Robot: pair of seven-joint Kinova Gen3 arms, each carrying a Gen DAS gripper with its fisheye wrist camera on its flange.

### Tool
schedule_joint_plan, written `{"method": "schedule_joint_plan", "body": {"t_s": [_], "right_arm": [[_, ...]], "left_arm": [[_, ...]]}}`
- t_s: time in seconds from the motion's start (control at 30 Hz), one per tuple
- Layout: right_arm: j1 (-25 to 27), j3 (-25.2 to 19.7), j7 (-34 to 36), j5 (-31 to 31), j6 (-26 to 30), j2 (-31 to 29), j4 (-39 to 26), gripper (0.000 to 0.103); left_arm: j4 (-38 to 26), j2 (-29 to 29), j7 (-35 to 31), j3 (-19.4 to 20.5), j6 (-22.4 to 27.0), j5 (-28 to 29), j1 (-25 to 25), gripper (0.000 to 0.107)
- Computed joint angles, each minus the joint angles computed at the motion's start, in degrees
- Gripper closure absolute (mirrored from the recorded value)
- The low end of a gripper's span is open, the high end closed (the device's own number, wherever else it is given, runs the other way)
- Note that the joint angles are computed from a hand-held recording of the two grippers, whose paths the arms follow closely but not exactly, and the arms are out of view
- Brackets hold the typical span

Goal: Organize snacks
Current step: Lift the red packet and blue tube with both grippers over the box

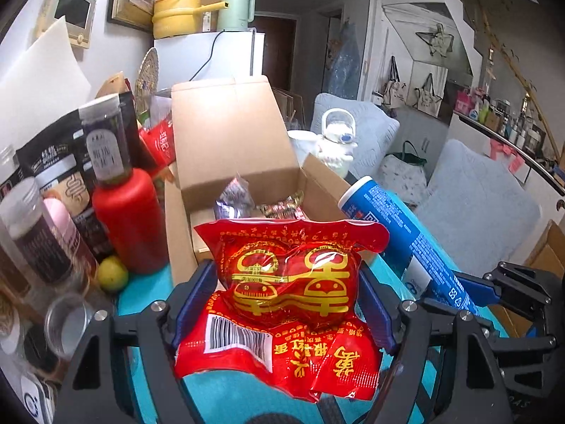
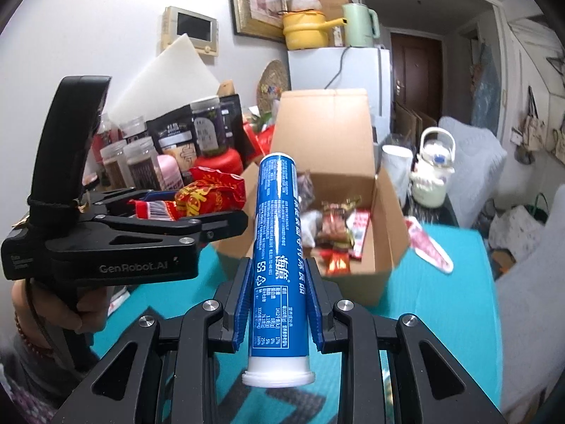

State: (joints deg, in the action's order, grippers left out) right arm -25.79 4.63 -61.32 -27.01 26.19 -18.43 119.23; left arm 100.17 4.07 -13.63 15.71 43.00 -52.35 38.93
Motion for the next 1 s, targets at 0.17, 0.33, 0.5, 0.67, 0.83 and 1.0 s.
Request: {"method": "schedule_joint_plan", "body": {"t_s": [0.17, 0.33, 0.5, 0.67, 0.83, 1.0], "right_arm": [[-1.3, 1.7, 3.4, -1.6, -1.2, 3.0, -2.9, 0.075], [-2.7, 4.4, 10.3, -7.9, -2.8, 7.1, -5.5, 0.075], [-1.1, 4.1, 15.8, -13.5, -3.5, 11.4, -8.6, 0.075], [2.3, 1.7, 17.6, -16.0, -3.8, 15.5, -12.2, 0.075], [6.0, -0.9, 17.9, -17.7, -3.7, 19.7, -15.9, 0.075], [10.0, -4.2, 19.9, -20.3, -3.8, 22.5, -17.8, 0.075]], "left_arm": [[-1.6, 0.9, -0.1, -1.6, -1.8, -1.7, -1.4, 0.030], [-2.9, 2.0, 0.2, -3.1, -3.7, -2.7, -2.5, 0.030], [-4.9, 3.8, -1.3, -5.2, -5.5, -2.5, -3.6, 0.030], [-6.9, 5.6, -1.4, -7.9, -7.4, -3.2, -3.9, 0.030], [-9.1, 7.8, -3.4, -9.5, -8.0, -3.1, -4.0, 0.030], [-12.0, 10.8, -7.0, -11.7, -7.6, -0.3, -3.6, 0.030]]}}
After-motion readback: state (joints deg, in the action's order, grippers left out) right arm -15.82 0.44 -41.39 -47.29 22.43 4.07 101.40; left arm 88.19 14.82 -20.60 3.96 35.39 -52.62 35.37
